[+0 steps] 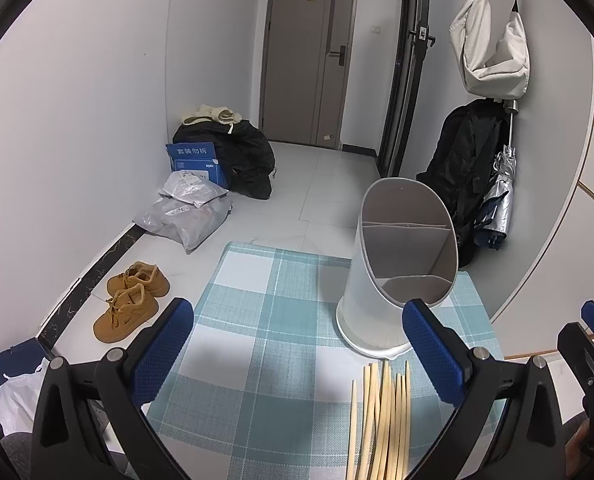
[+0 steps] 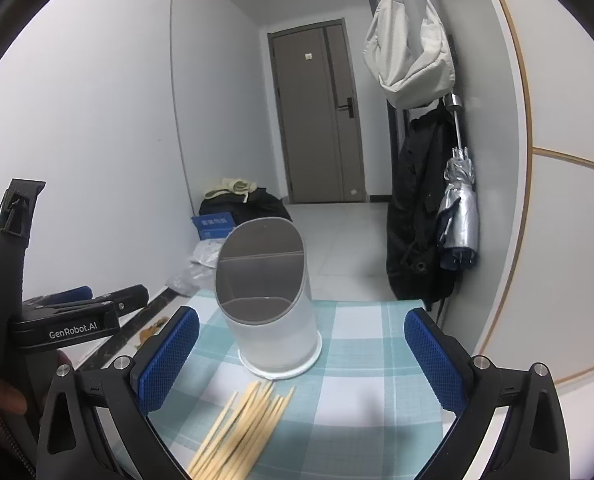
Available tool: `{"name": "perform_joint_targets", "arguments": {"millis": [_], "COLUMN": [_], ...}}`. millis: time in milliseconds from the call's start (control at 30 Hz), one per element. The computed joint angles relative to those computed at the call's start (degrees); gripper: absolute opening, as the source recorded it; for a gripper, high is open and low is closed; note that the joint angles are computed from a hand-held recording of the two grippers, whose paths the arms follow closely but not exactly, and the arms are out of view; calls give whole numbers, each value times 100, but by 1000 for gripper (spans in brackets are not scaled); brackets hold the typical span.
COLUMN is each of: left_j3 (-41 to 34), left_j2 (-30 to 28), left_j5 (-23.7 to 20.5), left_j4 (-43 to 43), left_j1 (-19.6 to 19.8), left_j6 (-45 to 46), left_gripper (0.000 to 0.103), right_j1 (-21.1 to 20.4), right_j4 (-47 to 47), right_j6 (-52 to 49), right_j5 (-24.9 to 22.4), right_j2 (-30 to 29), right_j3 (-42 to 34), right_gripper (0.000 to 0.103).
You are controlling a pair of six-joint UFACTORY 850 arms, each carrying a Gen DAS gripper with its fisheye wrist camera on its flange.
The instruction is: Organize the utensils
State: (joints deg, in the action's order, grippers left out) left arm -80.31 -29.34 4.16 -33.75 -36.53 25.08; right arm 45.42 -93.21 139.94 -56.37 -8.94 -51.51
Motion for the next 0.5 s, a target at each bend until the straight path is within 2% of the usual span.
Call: {"name": "perform_joint_targets", "arguments": {"millis": [100, 300, 433, 500], "left_j3": [-1, -30, -39, -33], "left_j2": [1, -19, -36, -30], "left_j5": [-22, -52, -40, -37], "left_j4": [324, -39, -640, -593], "left_j1": [6, 8, -12, -15], "left_j6": [-317, 42, 691, 654], "left_gripper": [102, 102, 102, 102], "right_j1": [-2, 7, 13, 10], "right_j4": [1, 7, 34, 29], "right_j6": [-5, -28, -41, -33], "right_j5": [11, 11, 10, 10], "right_j2": [3, 0, -7, -6], "right_j3": [1, -2, -13, -11], "right_gripper": [103, 103, 103, 103]}}
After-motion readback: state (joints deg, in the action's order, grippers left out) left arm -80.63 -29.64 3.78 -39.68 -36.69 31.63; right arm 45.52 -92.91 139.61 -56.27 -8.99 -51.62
